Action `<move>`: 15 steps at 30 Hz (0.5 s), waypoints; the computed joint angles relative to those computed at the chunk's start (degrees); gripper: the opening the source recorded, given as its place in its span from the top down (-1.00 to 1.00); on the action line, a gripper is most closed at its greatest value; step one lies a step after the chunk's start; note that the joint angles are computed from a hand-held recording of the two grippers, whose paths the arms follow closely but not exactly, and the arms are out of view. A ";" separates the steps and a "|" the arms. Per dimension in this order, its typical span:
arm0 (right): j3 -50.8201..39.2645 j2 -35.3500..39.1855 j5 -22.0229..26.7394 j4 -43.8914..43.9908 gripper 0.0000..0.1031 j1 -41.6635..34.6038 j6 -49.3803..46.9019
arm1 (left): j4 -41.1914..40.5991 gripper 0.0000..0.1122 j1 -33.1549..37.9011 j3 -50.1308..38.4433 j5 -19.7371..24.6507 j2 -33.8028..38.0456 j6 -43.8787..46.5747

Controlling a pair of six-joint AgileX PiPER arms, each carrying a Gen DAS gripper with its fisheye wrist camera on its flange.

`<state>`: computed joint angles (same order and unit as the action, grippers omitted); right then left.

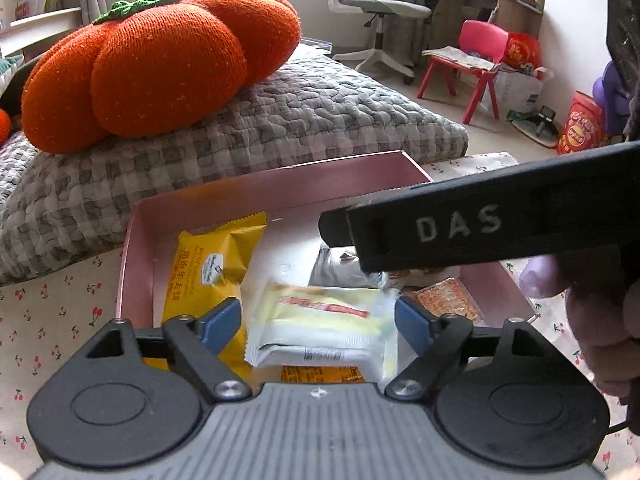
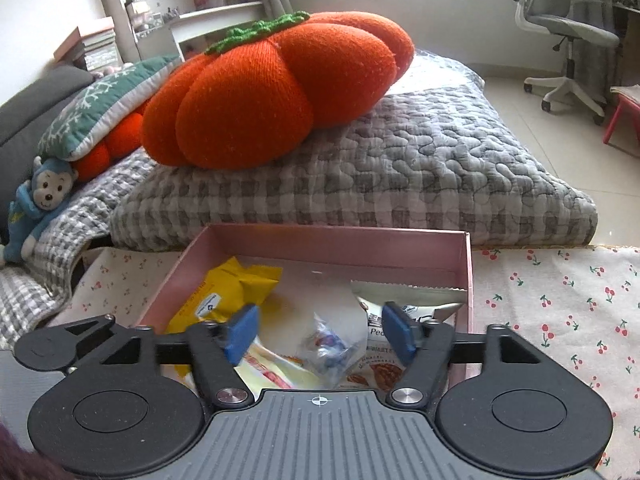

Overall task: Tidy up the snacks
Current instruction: 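Carry both snacks over the pink box and open both grippers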

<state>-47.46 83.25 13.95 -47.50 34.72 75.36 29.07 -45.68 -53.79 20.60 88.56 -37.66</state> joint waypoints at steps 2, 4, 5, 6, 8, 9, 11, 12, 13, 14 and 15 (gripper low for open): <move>0.15 -0.73 0.69 -0.52 -0.39 0.28 0.51 | 0.16 -0.53 -0.13 0.15 0.28 -0.41 -0.25; 0.24 -1.50 1.34 0.01 -0.39 0.47 0.08 | -0.75 -0.54 -0.08 0.21 0.47 -0.99 0.24; 0.41 -1.94 1.38 0.63 -0.41 0.38 -0.57 | -0.78 -0.56 -0.12 0.29 0.58 -1.32 0.06; 0.60 -2.48 1.70 0.85 -0.43 0.48 -0.76 | -0.43 -0.57 -0.31 0.46 0.70 -1.74 -0.48; 1.01 -3.64 2.54 0.50 -0.47 0.89 -0.36 | 0.59 -0.58 -0.79 0.63 1.16 -2.49 -1.50; 1.27 -4.32 2.90 0.68 -0.47 1.14 -0.51 | 1.30 -0.59 -1.11 0.76 1.43 -2.90 -2.19; 1.72 -5.81 3.64 2.16 -0.49 1.36 -2.11 | 2.43 -0.61 -1.64 1.05 1.84 -3.74 -3.31; 1.98 -6.54 4.16 2.25 -0.50 1.59 -2.24 | 3.40 -0.62 -2.11 1.31 2.19 -4.31 -4.53; 2.23 -7.28 4.73 2.16 -0.53 1.88 -2.15 | 4.14 -0.63 -2.46 1.56 2.40 -4.76 -5.55; 2.54 -8.05 5.19 2.05 -0.56 2.13 -2.04 | 4.51 -0.64 -2.77 1.84 2.55 -5.25 -6.26; 2.84 -8.83 5.66 1.99 -0.56 2.40 -1.98 | 4.98 -0.65 -3.11 2.19 2.64 -5.78 -7.17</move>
<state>-44.62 74.42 19.61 -45.51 37.12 73.38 34.05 -48.79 -51.60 23.24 82.78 -44.82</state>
